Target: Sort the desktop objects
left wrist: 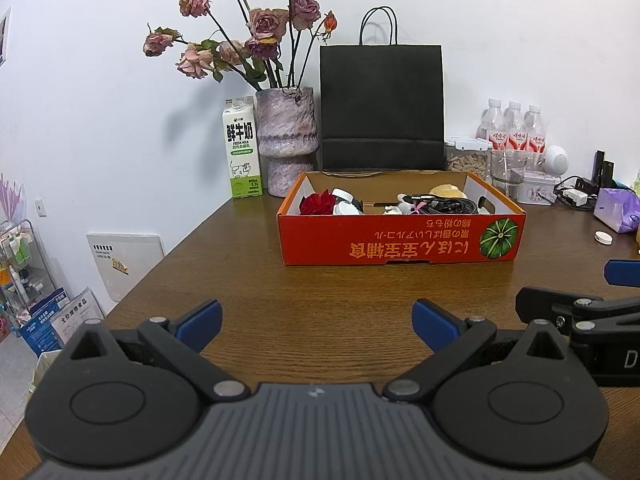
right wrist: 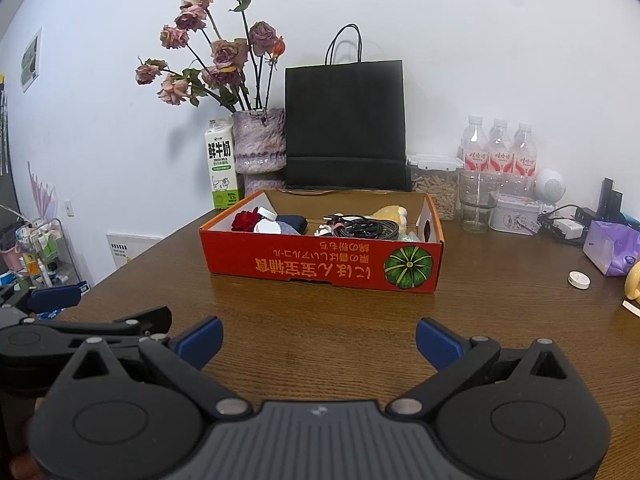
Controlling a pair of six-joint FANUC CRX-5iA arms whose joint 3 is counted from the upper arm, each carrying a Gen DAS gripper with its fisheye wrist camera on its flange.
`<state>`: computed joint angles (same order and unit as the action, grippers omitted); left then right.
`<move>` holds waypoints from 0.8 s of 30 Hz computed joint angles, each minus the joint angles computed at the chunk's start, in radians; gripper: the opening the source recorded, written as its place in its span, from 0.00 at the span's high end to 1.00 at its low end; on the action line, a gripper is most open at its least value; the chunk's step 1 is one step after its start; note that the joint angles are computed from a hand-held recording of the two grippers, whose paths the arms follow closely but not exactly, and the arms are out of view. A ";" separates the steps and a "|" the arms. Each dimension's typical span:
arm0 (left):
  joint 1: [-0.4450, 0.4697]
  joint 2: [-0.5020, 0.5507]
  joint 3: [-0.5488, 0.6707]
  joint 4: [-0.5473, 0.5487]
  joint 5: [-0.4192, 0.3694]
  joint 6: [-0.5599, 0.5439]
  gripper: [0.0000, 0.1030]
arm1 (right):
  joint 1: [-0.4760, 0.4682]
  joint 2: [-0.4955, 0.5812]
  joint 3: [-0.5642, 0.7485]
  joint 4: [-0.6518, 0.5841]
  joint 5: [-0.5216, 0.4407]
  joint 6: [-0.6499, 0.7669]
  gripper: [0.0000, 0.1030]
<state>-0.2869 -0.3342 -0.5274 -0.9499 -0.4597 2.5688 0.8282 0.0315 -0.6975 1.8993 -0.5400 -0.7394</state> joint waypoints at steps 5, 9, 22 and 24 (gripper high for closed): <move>-0.004 -0.001 0.000 -0.004 -0.004 0.006 0.00 | -0.002 -0.001 -0.001 0.005 0.002 -0.003 0.00; -0.009 0.003 0.002 -0.012 -0.009 0.016 0.00 | -0.001 0.001 0.001 0.000 0.002 0.001 0.00; 0.010 -0.002 -0.005 0.019 0.005 -0.017 0.00 | 0.001 0.001 -0.002 -0.008 0.001 0.004 0.00; 0.012 -0.003 -0.006 0.020 0.007 -0.018 0.00 | 0.001 0.001 -0.002 -0.008 0.001 0.004 0.00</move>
<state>-0.2746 -0.3368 -0.5338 -0.9300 -0.4523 2.5508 0.8295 0.0326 -0.6998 1.8909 -0.5388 -0.7359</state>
